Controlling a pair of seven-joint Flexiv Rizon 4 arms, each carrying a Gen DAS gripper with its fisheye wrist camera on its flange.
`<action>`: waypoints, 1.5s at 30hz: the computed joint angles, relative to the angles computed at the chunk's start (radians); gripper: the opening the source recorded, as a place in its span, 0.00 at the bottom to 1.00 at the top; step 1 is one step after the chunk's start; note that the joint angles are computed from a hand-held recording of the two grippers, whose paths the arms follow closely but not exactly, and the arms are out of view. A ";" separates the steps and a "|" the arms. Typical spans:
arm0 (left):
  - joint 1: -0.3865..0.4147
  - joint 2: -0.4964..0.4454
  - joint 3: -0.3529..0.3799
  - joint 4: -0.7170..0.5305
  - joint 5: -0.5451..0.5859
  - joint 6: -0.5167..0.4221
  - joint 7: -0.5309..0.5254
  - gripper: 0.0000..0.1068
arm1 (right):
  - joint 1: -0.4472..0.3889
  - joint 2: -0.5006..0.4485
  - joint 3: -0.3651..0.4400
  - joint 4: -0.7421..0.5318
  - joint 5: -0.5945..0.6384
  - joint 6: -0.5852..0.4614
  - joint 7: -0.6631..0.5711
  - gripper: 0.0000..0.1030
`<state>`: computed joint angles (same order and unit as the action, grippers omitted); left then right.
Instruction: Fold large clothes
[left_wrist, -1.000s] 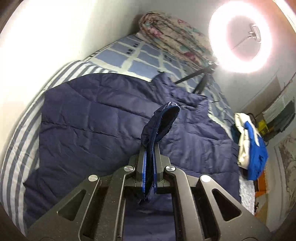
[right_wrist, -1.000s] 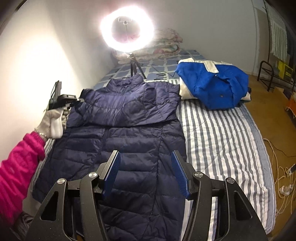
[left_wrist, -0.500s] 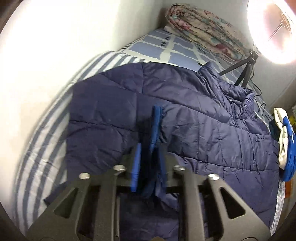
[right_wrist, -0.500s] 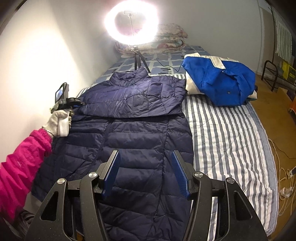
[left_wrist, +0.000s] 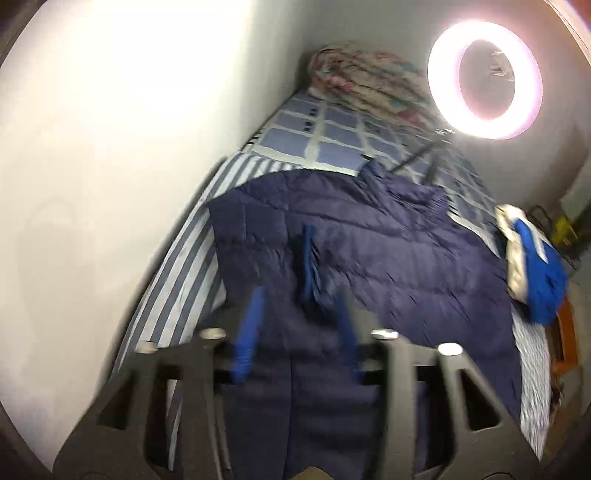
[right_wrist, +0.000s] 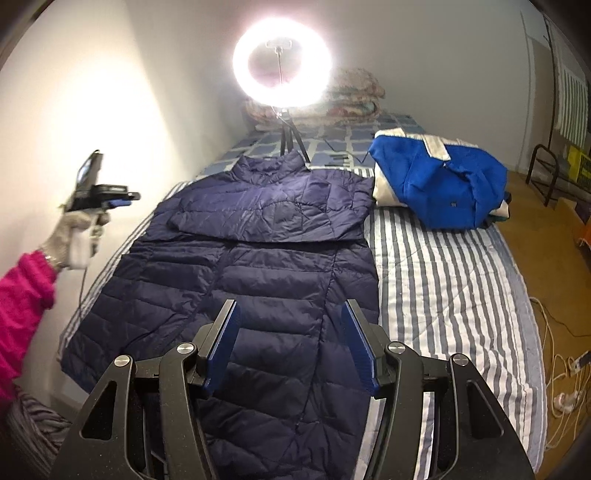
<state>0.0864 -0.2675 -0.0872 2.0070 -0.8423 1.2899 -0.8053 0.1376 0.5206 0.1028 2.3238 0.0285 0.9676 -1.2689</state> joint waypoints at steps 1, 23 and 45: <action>0.005 0.031 0.000 0.028 -0.010 -0.012 0.022 0.54 | 0.003 0.014 -0.004 0.010 0.006 0.007 -0.012 0.55; 0.134 0.429 0.336 0.537 0.186 -0.472 0.101 0.56 | 0.001 0.182 -0.141 0.119 0.234 -0.286 -0.191 0.66; 0.135 0.463 0.313 0.586 0.106 -0.485 0.166 0.03 | -0.022 0.079 -0.151 0.083 0.461 -0.464 -0.240 0.06</action>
<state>0.2217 0.1953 0.2256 2.5934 -0.7360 0.8050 -0.6396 0.1151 0.5997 -0.0486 2.4064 0.4899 0.5036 -1.5085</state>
